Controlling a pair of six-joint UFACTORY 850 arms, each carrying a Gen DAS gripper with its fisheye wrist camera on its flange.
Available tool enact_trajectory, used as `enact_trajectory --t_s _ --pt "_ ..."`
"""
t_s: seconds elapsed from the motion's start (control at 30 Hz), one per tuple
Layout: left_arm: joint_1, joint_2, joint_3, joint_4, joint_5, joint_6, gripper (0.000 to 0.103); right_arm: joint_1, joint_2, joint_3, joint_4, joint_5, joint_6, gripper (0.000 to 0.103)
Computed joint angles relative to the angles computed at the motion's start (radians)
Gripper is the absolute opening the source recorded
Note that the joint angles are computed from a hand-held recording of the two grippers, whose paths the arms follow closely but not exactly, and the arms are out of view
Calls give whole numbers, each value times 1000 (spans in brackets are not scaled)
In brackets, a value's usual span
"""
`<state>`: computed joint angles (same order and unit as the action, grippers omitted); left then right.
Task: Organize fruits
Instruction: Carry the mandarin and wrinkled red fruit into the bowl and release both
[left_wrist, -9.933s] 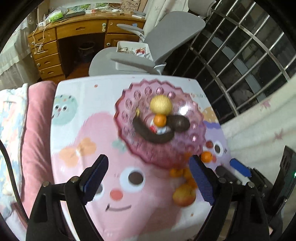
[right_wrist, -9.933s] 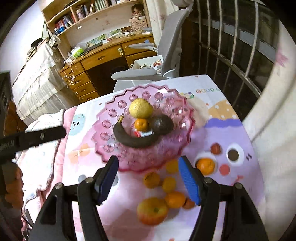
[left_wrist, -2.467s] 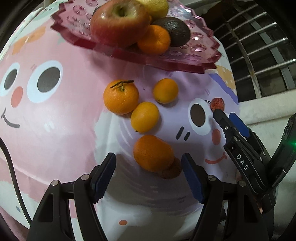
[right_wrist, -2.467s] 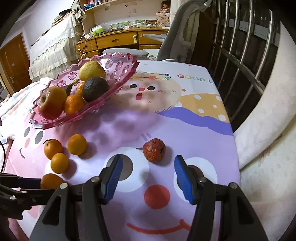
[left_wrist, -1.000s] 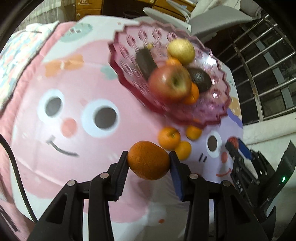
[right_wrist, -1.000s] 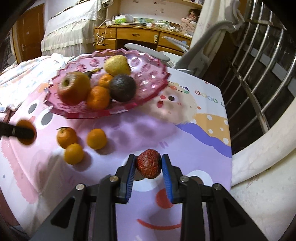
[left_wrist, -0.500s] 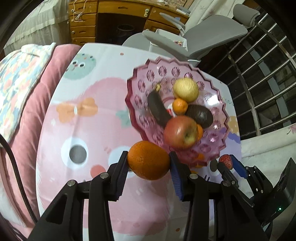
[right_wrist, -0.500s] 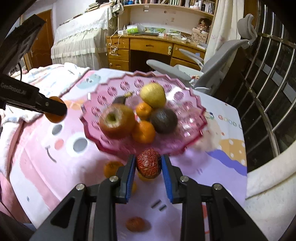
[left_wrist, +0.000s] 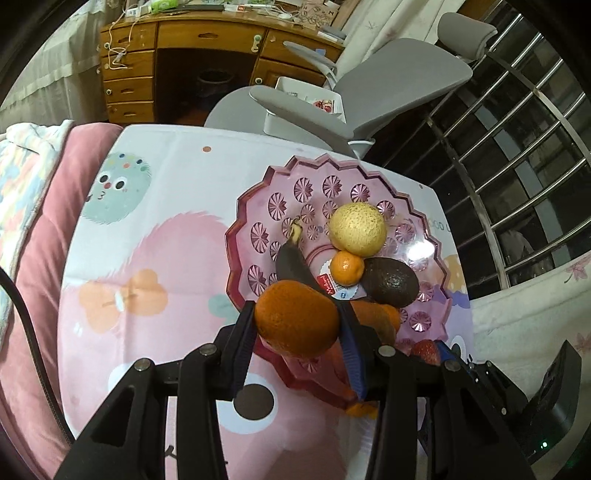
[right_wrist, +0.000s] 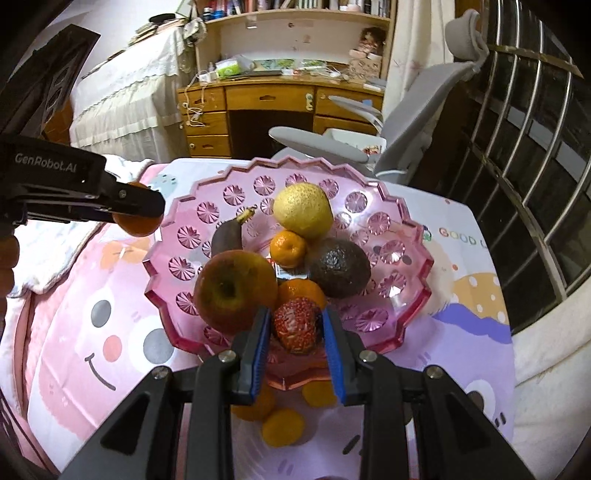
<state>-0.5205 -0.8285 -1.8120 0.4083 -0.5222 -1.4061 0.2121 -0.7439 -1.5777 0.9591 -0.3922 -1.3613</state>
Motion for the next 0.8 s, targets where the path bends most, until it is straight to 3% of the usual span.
enact_trajectory --t_s 0.2,0.27,0.33,0.37,0.67,0.8 --pt "13 -19 -3 -66 25 69 42 8 0 13 -26 16 44 29" --pt "15 -20 0 -85 30 87 47 10 -4 8 -42 19 65 32" --pt "15 -9 19 -82 57 85 54 10 -2 11 -44 31 84 56" --pt "13 -2 29 -70 73 76 56 9 1 15 -28 34 77 57" --pt "-15 9 51 -181 94 198 62 -21 41 80 85 13 33 57" --pt "-32 19 67 -248 110 273 62 -32 93 169 252 69 -137 57"
